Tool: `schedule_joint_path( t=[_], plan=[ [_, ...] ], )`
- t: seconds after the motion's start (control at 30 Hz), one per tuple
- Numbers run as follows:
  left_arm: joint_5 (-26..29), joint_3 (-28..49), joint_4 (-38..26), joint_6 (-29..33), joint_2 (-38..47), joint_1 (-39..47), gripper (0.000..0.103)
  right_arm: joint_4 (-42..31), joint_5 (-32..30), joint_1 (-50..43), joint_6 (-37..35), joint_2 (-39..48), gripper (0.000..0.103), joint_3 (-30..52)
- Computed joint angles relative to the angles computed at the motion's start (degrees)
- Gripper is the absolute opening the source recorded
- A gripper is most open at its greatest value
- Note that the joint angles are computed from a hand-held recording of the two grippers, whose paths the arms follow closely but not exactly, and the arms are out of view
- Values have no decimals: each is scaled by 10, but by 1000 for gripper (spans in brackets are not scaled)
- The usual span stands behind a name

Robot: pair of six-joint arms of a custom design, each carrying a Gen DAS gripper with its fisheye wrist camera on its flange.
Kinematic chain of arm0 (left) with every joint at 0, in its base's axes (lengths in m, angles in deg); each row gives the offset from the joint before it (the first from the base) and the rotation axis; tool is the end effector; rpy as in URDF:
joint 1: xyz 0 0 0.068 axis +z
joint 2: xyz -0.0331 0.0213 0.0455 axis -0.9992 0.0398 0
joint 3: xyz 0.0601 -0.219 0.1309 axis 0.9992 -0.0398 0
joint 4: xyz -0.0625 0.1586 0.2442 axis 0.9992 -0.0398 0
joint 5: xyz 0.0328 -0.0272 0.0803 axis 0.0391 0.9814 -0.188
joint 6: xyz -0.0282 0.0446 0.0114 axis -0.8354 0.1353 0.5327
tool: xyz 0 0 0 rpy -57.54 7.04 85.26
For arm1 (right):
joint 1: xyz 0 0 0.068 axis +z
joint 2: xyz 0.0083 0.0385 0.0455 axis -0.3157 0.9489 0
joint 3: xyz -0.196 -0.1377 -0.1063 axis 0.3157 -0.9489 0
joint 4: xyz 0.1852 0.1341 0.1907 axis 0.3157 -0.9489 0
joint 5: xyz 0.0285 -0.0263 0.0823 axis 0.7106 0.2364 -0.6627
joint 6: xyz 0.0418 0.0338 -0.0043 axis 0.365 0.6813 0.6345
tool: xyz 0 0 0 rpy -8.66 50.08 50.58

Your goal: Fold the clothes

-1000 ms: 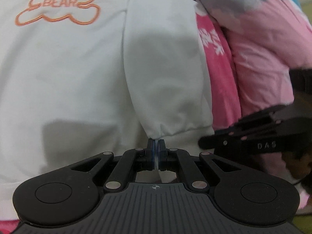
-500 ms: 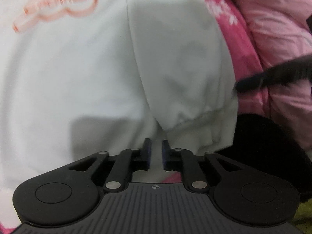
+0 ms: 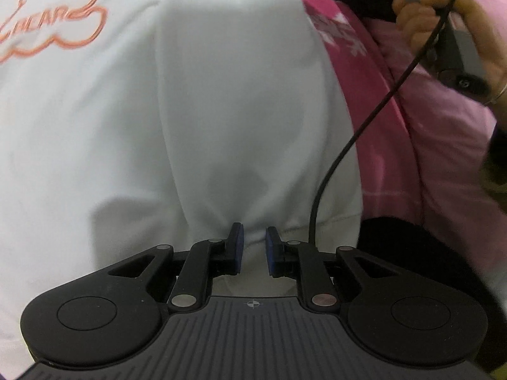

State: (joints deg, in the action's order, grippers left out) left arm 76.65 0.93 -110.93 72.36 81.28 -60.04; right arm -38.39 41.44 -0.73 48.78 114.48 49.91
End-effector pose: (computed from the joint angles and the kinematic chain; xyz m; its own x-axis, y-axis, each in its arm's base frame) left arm 0.3092 0.1488 0.1347 -0.8179 0.5569 -0.1445 0.5529 0.6913 -0.4652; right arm 0.3330 0.1000 0.1625 -0.4322 0.8504 -0.3001 0.6770 0.5259 0.5149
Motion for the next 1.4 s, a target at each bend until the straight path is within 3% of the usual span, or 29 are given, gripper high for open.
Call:
schedule_joint_path(
  t=[0.23, 0.47, 0.63, 0.7, 0.9, 1.2, 1.27, 1.37, 1.4],
  plan=[
    [2, 40, -39, -1, 34, 10, 14, 79, -47, -29, 13, 7, 29, -20],
    [9, 56, -60, 2, 56, 15, 14, 22, -49, -31, 10, 49, 29, 27],
    [13, 72, -70, 8, 71, 22, 14, 27, -40, -25, 1, 65, 15, 35],
    [15, 70, -69, 8, 72, 22, 14, 26, -32, -19, -16, 68, 5, 39],
    [17, 73, -73, 9, 78, 27, 14, -26, 63, 12, -122, 79, 4, 77],
    [8, 80, -81, 9, 82, 23, 14, -41, 129, 38, -260, 155, 2, 130],
    [6, 85, -85, 6, 83, 22, 14, -65, 124, 39, -270, 144, 4, 137],
    [7, 96, -95, 1, 88, 24, 15, -109, 114, 48, -269, 90, 29, 128],
    [7, 101, -98, -1, 91, 25, 15, -119, 114, 52, -272, 61, 31, 113]
  ],
)
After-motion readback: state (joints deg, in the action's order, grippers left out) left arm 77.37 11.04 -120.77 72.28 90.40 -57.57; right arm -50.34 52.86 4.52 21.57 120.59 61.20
